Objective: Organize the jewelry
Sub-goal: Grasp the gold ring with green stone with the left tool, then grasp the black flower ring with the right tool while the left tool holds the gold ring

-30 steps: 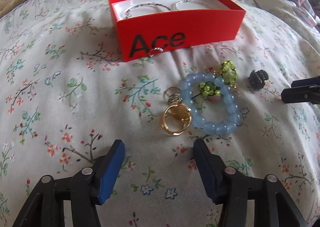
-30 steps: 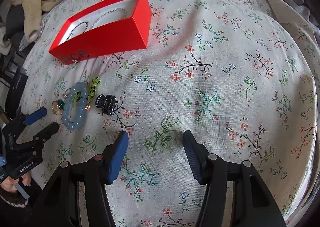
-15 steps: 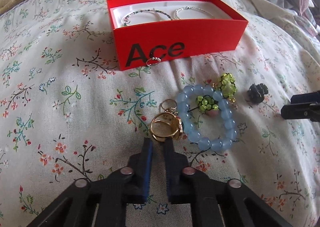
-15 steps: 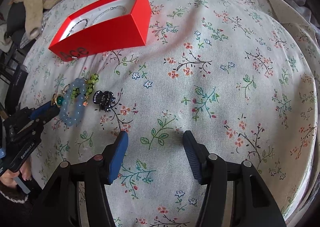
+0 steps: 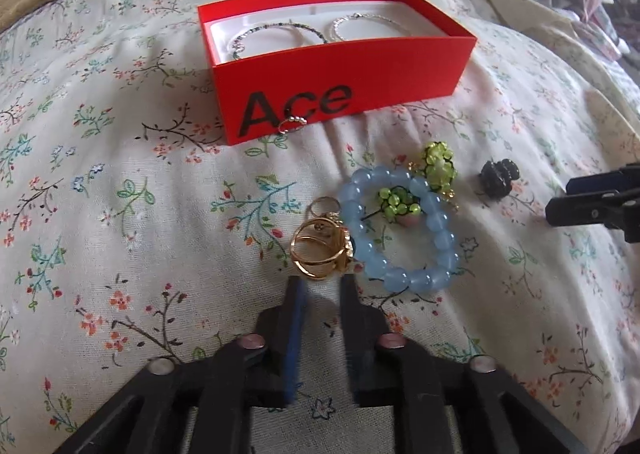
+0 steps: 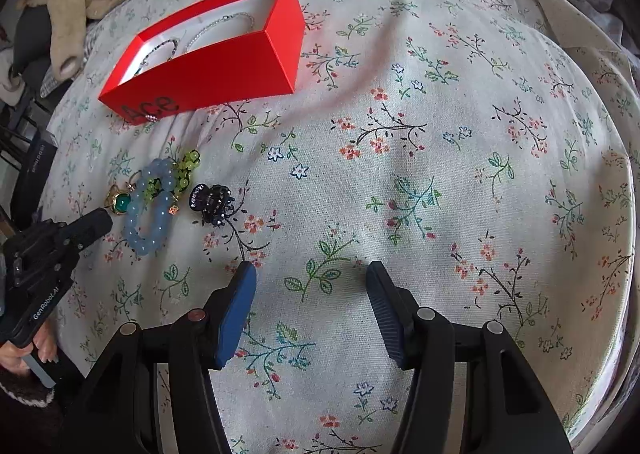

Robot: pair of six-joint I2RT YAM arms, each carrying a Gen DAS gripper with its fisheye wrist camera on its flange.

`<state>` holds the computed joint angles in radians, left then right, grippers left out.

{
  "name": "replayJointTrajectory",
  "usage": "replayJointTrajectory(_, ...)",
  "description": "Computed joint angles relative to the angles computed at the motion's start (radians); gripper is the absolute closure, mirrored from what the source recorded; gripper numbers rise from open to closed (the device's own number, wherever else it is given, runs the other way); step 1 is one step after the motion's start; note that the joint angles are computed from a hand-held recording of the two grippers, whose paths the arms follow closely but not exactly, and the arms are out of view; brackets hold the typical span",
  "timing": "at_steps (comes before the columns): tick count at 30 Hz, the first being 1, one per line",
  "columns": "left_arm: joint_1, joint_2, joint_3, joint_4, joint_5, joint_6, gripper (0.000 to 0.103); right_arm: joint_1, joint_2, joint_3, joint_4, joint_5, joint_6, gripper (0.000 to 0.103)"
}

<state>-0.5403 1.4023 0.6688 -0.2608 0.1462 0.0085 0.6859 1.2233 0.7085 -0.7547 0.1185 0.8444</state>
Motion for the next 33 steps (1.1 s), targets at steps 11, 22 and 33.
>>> replayJointTrajectory(11,-0.021,0.043,0.008,0.070,-0.020,-0.081,0.063,0.006,0.002,0.001,-0.003,0.004,0.005,0.043)
replayJointTrajectory(22,-0.016,0.031,0.019,0.057,-0.035,-0.117,0.073,-0.009,0.021,0.009,0.030,-0.019,0.009,0.043)
replayJointTrajectory(33,0.061,-0.026,0.017,-0.012,-0.027,-0.111,0.073,0.021,0.171,0.124,0.093,-0.045,0.001,0.043)
